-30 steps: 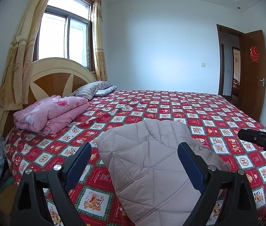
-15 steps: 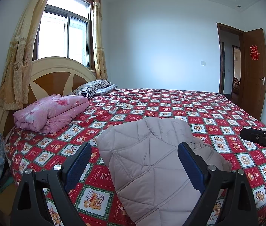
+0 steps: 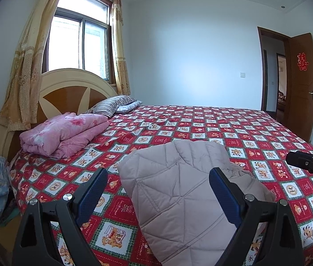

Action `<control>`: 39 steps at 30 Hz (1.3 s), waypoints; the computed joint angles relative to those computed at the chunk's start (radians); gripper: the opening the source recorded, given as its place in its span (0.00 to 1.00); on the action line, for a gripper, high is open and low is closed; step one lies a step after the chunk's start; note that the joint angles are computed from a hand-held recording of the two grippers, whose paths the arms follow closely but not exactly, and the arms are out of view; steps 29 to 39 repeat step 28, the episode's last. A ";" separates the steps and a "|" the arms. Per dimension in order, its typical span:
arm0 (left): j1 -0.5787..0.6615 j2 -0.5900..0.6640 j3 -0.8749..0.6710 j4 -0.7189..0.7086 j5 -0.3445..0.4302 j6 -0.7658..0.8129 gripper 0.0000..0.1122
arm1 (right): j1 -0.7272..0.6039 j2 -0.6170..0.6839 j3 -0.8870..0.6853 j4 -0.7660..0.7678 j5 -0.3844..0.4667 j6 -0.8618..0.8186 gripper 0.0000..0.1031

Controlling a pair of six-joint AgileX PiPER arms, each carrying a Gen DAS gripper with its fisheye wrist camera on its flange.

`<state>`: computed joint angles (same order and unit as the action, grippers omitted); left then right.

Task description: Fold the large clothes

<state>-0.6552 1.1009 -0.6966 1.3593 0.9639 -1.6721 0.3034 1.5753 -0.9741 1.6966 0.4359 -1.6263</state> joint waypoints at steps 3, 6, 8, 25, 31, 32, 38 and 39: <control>-0.001 0.003 -0.003 -0.003 0.001 -0.003 0.83 | 0.003 -0.001 -0.007 -0.014 -0.002 0.012 0.78; 0.012 0.002 -0.003 -0.010 -0.020 0.006 0.83 | 0.008 -0.002 -0.009 -0.017 -0.005 0.015 0.78; 0.015 0.006 -0.005 -0.013 -0.023 0.007 0.83 | 0.009 -0.002 -0.008 -0.016 -0.008 0.017 0.79; 0.016 0.025 0.017 0.021 0.009 -0.041 0.84 | 0.022 0.002 0.005 -0.019 -0.014 0.014 0.79; 0.013 0.030 0.016 0.027 0.005 -0.039 0.84 | 0.021 0.000 0.010 -0.017 -0.014 0.010 0.79; 0.013 0.030 0.016 0.027 0.005 -0.039 0.84 | 0.021 0.000 0.010 -0.017 -0.014 0.010 0.79; 0.013 0.030 0.016 0.027 0.005 -0.039 0.84 | 0.021 0.000 0.010 -0.017 -0.014 0.010 0.79; 0.013 0.030 0.016 0.027 0.005 -0.039 0.84 | 0.021 0.000 0.010 -0.017 -0.014 0.010 0.79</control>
